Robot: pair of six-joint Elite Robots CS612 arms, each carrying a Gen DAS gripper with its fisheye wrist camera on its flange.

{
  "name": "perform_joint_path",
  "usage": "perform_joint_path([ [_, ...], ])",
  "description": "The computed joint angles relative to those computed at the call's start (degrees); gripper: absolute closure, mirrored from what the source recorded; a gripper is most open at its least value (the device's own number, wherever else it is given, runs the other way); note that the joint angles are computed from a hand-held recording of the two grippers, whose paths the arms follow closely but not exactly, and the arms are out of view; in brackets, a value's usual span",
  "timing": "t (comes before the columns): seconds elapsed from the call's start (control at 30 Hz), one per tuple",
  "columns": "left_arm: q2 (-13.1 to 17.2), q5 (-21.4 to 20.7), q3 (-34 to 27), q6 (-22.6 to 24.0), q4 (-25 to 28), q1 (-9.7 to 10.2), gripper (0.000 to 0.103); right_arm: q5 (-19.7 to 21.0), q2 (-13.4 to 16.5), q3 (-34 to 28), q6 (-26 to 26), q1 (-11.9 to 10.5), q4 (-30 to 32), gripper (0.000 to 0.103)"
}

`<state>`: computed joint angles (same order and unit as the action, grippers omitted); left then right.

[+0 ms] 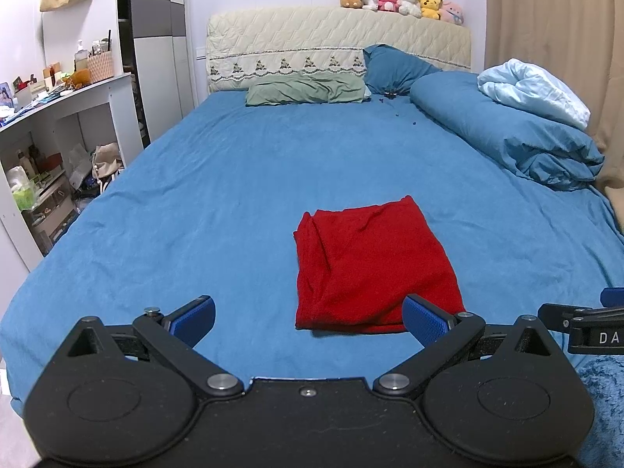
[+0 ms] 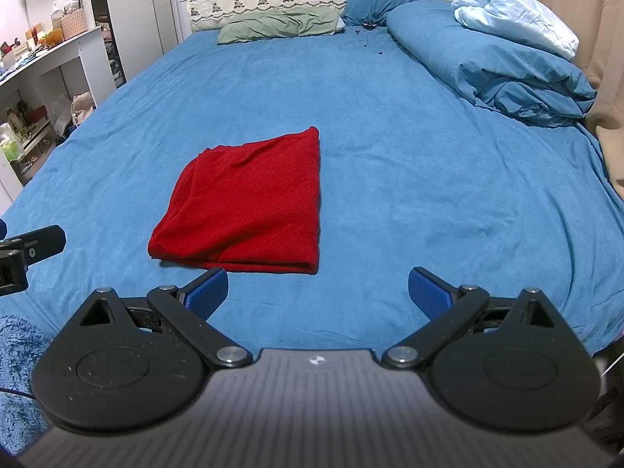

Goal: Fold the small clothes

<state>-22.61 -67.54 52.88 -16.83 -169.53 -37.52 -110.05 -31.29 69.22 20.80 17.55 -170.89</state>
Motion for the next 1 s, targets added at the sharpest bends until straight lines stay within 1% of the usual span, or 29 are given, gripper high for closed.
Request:
perform_joint_path([
  [0.37,0.1,0.1,-0.1,0.2,-0.3,-0.02,0.0,0.6,0.1,-0.3,-0.5,-0.1,0.3,0.0],
  [0.5,-0.1,-1.0,0.4,0.1,-1.1,0.22,0.0,0.5,0.2,-0.3,-0.4,0.0,0.4,0.0],
  [0.6,-0.1,-0.8,0.5,0.5,-1.7,0.21,0.0,0.5,0.2,-0.3,-0.4,-0.1,0.3,0.0],
  [0.83,0.0,-0.8,0.3,-0.5,-1.7,0.34,0.0,0.6,0.1,-0.2,-0.6,-0.2,0.2,0.0],
  [1.0,0.1,-0.2,0.3,-0.1,-1.9,0.29,0.0,0.7,0.1,-0.2,-0.6,-0.2,0.3,0.0],
])
